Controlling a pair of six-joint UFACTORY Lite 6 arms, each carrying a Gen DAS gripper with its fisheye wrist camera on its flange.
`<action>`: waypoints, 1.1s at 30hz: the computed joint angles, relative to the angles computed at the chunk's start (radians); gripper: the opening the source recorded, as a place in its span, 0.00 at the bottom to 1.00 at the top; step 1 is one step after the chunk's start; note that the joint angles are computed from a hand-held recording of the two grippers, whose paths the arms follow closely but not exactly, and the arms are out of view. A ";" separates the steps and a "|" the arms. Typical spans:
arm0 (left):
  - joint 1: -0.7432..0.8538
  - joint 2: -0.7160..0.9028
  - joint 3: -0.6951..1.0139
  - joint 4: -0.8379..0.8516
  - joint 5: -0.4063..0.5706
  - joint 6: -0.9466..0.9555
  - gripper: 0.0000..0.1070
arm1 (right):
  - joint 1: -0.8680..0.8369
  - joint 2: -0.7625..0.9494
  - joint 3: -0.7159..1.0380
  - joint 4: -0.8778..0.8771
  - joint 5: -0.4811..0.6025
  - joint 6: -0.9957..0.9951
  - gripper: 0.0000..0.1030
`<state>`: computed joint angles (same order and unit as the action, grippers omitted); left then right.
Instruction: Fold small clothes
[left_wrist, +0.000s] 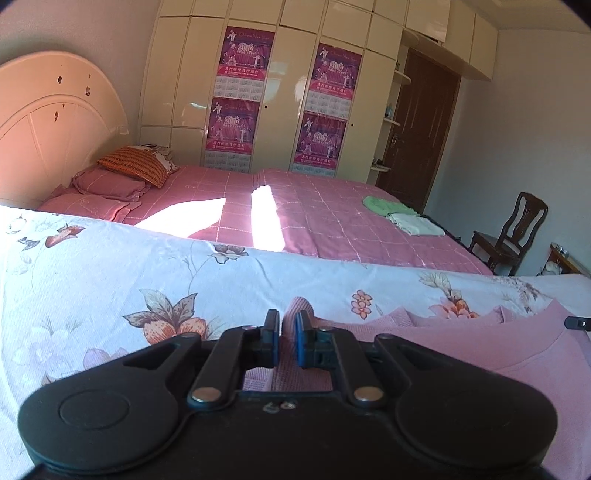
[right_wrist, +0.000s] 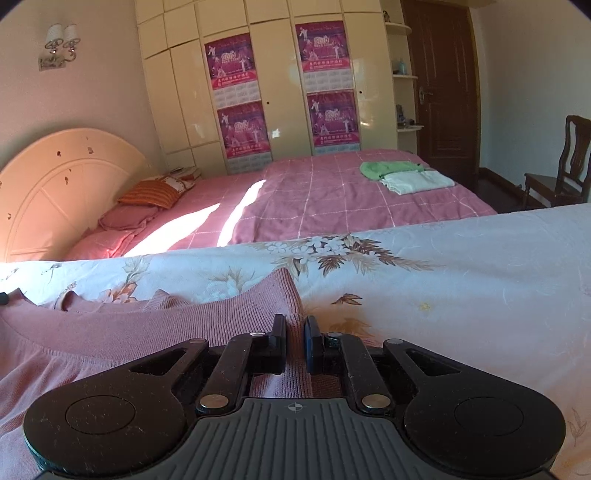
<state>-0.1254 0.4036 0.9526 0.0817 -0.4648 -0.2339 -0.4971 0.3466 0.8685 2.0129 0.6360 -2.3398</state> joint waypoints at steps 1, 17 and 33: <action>-0.007 0.053 0.062 -0.023 0.069 0.026 0.08 | 0.011 0.014 0.009 0.002 -0.028 -0.006 0.08; 0.146 -0.626 -0.639 0.577 0.045 -0.496 0.45 | -0.512 -0.209 -0.097 -0.843 0.365 0.467 0.33; 0.092 -0.685 -0.682 0.424 0.164 -0.357 0.09 | -0.576 -0.300 -0.251 -1.007 0.428 0.424 0.04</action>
